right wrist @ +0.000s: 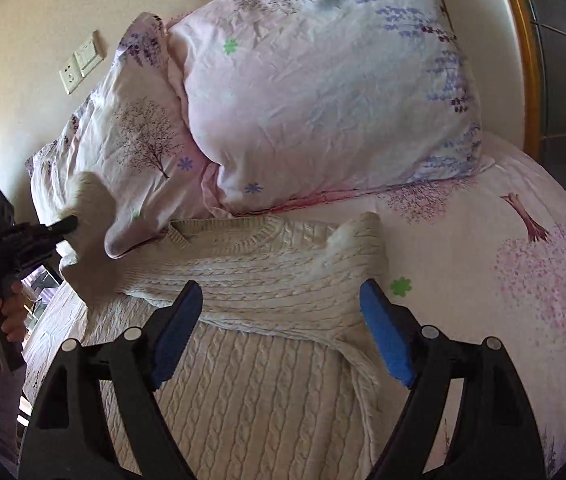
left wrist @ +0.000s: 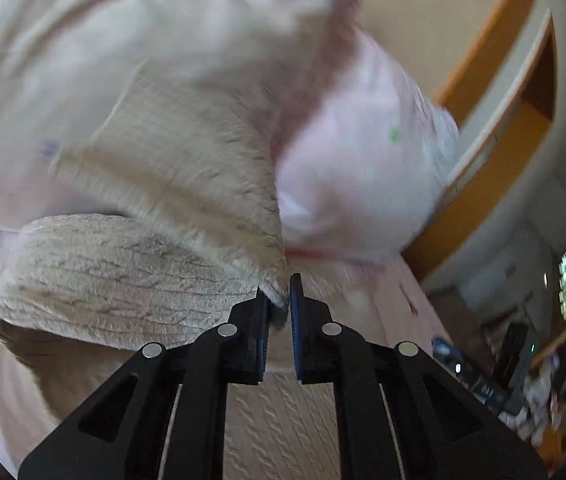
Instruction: Fold small clothes
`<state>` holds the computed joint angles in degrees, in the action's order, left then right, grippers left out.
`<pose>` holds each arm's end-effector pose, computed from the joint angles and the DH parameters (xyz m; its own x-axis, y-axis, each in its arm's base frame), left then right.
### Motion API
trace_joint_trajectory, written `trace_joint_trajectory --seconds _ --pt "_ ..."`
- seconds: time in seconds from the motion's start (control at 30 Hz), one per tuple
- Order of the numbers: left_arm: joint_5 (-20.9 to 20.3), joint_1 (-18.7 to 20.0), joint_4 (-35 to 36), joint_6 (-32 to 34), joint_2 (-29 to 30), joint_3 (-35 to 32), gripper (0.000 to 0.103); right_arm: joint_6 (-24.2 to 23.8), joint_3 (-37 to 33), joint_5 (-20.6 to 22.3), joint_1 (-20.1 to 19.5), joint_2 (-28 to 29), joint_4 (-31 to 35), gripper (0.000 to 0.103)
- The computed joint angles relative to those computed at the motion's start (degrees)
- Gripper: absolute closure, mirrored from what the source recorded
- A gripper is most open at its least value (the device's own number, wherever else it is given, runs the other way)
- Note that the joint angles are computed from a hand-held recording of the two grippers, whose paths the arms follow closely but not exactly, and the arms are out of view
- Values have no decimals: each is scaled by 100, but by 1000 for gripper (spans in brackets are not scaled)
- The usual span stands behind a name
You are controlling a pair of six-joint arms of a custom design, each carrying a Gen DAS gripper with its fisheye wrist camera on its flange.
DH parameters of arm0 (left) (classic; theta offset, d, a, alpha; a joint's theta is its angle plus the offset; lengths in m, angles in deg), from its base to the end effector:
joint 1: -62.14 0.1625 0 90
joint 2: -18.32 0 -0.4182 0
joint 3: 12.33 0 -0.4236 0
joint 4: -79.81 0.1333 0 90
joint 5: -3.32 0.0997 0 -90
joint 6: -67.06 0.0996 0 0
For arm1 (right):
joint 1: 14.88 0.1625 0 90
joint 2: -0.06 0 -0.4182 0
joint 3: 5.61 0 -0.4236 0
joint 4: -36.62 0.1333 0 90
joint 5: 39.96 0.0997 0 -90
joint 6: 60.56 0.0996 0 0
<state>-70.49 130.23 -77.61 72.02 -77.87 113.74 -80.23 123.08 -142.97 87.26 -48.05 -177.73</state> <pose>-0.0220 -0.4864 0.3521 -0.9252 0.2636 -0.2729 0.3773 0.7155 -0.5879 0.2110 -0.4535 0.0548 -0.8767 -0.2872 0.3859 -0.4747 0.6471 -0.5967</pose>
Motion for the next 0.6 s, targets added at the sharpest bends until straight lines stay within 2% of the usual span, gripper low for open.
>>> trace_joint_trajectory --seconds 0.07,0.1,0.17,0.23,0.27,0.3,0.33,0.4,0.47,0.53,0.6 --pt "192 -199 933 61 496 -115 94 181 107 -85 -139 -110 160 22" --pt "243 -244 1108 95 505 -21 94 239 220 -39 -232 -211 223 22" --pt "415 -297 975 291 99 404 94 251 501 16 -413 -410 250 22" --pt "687 -236 859 294 -636 821 75 253 797 143 -617 -596 276 22" --pt "948 -202 830 218 -1011 974 45 288 970 294 -763 -707 341 22" --pt "1306 -175 804 150 -1356 1102 28 335 1119 436 -892 -796 423 24" --pt "1772 -210 868 30 -1755 1289 27 387 1280 573 -1015 -876 495 27" --pt "2166 -41 1367 -248 -2333 1378 28 465 1585 877 -1272 -1015 617 39" --pt "1996 310 1889 -533 -2856 1466 28 490 1855 1078 -1468 -1055 562 46" --pt "1666 593 2288 -714 -3297 1587 28 456 2050 1069 -1534 -1001 403 53" --pt "1194 820 2389 -649 -3737 1750 34 408 2201 1135 -1585 -970 323 67"
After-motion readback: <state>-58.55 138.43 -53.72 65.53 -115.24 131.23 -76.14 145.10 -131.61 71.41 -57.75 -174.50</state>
